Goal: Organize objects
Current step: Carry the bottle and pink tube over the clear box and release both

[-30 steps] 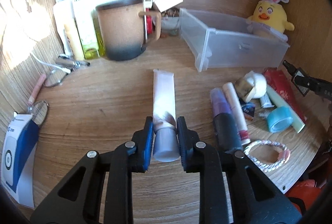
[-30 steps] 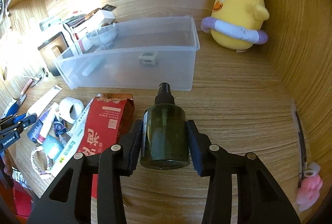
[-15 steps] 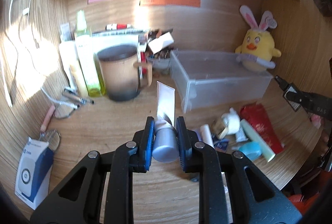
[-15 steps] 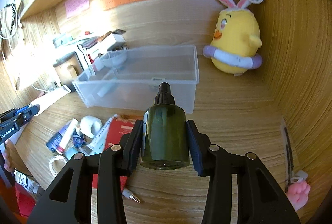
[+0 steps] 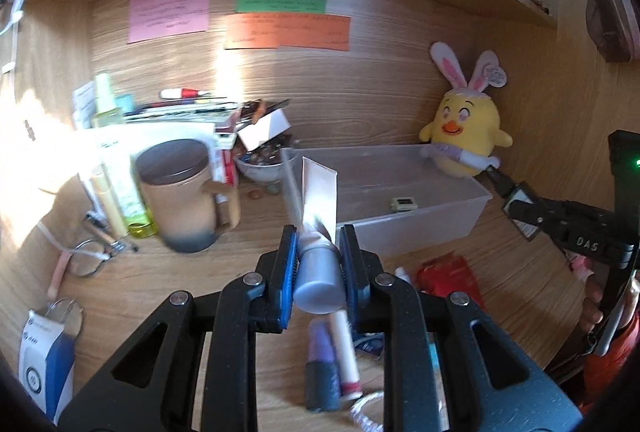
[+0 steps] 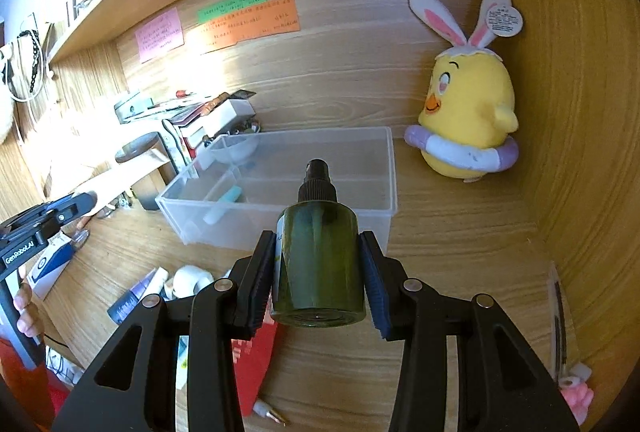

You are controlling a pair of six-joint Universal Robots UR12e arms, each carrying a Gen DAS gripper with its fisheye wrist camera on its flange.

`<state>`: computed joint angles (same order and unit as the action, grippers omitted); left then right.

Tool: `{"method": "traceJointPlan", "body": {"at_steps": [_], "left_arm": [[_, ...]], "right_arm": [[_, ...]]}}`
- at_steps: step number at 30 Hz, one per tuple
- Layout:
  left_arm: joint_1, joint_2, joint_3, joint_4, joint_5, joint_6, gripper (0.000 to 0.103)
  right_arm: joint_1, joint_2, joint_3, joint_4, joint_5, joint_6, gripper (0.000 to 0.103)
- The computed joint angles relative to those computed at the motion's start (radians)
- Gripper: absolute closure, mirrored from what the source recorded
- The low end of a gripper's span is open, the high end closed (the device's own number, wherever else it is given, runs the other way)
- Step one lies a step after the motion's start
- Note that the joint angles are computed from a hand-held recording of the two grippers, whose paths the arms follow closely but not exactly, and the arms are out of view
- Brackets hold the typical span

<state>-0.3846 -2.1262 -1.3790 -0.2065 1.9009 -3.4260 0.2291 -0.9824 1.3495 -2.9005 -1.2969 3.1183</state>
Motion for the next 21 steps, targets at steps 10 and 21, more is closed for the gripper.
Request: {"method": "traceJointPlan", "body": {"at_steps": [10, 21], "left_arm": [[0.013, -0.073, 0.133, -0.078, -0.064, 0.032, 0.083], [0.031, -0.151, 0.275, -0.195, -0.149, 0.070, 0.083]], "right_arm": [[0.001, 0.055, -0.101, 0.038, 0.013, -0.004, 0.065], [-0.002, 0.124, -0.243, 0.141, 0.010, -0.025, 0.065]]}}
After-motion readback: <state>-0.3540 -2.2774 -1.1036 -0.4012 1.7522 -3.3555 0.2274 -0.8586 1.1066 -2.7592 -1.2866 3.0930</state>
